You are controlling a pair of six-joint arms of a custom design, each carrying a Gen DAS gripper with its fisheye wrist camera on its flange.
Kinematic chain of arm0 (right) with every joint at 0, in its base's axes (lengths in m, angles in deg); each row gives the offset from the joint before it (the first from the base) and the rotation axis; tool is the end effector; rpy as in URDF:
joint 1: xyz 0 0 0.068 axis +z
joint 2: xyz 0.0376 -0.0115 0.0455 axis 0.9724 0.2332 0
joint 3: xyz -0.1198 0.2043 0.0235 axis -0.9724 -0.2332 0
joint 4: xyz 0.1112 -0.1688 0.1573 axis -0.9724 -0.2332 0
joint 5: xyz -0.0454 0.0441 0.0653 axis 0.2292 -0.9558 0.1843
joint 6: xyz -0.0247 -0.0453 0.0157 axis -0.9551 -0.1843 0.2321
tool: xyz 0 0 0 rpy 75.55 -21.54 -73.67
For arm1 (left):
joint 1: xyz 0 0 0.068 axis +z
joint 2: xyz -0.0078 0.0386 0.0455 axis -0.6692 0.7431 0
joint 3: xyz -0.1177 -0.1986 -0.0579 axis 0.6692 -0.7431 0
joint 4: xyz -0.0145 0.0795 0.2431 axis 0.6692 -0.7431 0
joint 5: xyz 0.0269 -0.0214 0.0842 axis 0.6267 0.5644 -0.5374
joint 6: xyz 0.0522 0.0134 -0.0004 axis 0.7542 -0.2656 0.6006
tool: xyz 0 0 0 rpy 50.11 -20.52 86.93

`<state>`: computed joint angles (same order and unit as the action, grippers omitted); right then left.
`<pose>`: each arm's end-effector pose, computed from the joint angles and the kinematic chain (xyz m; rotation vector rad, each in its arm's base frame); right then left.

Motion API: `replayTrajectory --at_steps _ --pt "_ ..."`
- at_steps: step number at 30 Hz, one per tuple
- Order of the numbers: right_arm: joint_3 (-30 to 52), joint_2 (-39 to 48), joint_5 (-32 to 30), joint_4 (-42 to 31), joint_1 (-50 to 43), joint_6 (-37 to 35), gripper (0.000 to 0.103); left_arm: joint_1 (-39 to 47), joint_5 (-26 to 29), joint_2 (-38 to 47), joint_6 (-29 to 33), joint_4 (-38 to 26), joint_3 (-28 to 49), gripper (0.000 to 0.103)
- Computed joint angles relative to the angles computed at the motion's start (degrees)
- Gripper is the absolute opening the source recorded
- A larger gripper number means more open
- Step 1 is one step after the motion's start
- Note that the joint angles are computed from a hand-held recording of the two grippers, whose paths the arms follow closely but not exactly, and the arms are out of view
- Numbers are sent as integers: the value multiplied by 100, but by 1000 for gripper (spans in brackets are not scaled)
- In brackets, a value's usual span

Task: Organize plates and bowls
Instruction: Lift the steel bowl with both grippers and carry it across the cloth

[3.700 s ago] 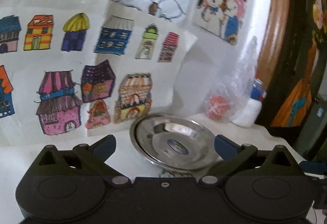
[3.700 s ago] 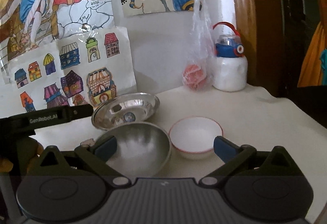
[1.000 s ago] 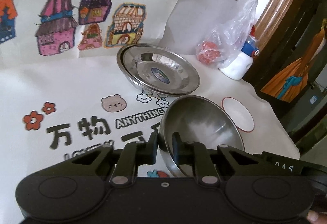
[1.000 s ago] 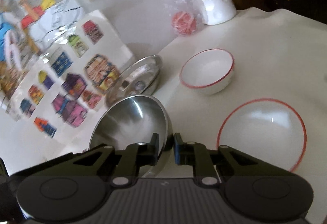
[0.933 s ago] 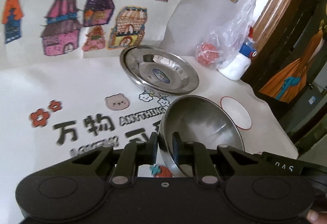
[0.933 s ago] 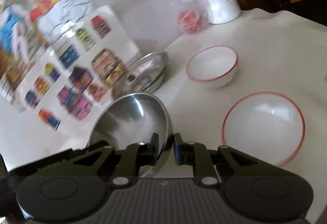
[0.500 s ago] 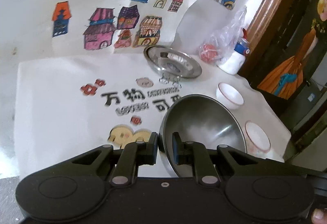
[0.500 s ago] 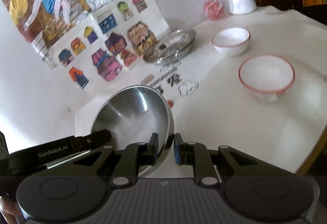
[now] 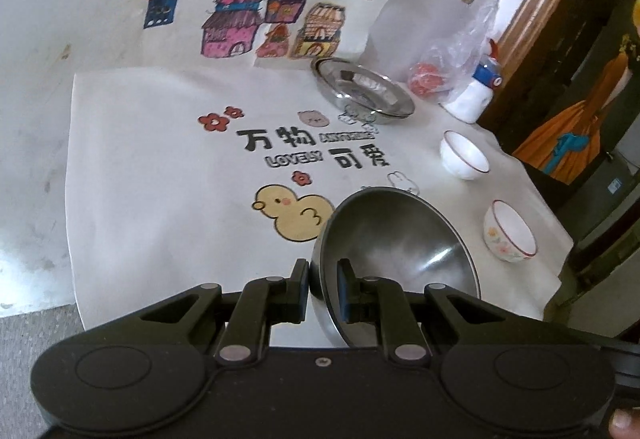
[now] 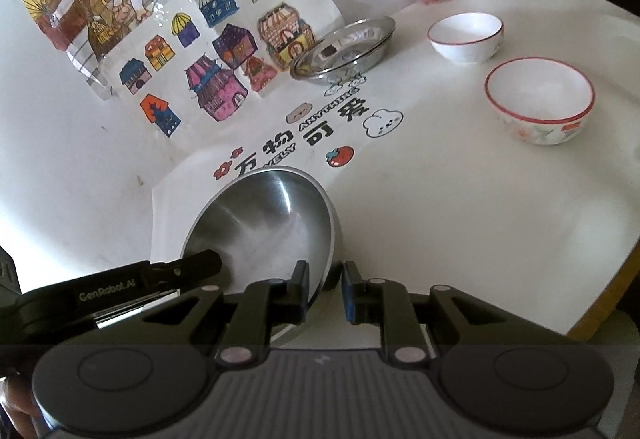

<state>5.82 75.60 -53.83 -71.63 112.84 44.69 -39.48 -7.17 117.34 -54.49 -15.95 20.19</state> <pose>0.2342 0.1552 0.1450 0.5840 2.1768 0.4315 0.3641 -0.0056 0.1791 0.4804 2.3418 -0.6929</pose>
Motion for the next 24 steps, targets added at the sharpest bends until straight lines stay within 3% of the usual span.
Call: replayTrajectory --at_steps 13,19,24 --pt "76 268 -294 552 -365 -370 28 -60 -54 653 -329 43 614 16" --pt "-200 50 -44 795 -357 -445 49 36 113 738 -536 147 732 31" --pt "-529 -388 709 917 -143 -705 73 72 62 622 -875 411 653 47"
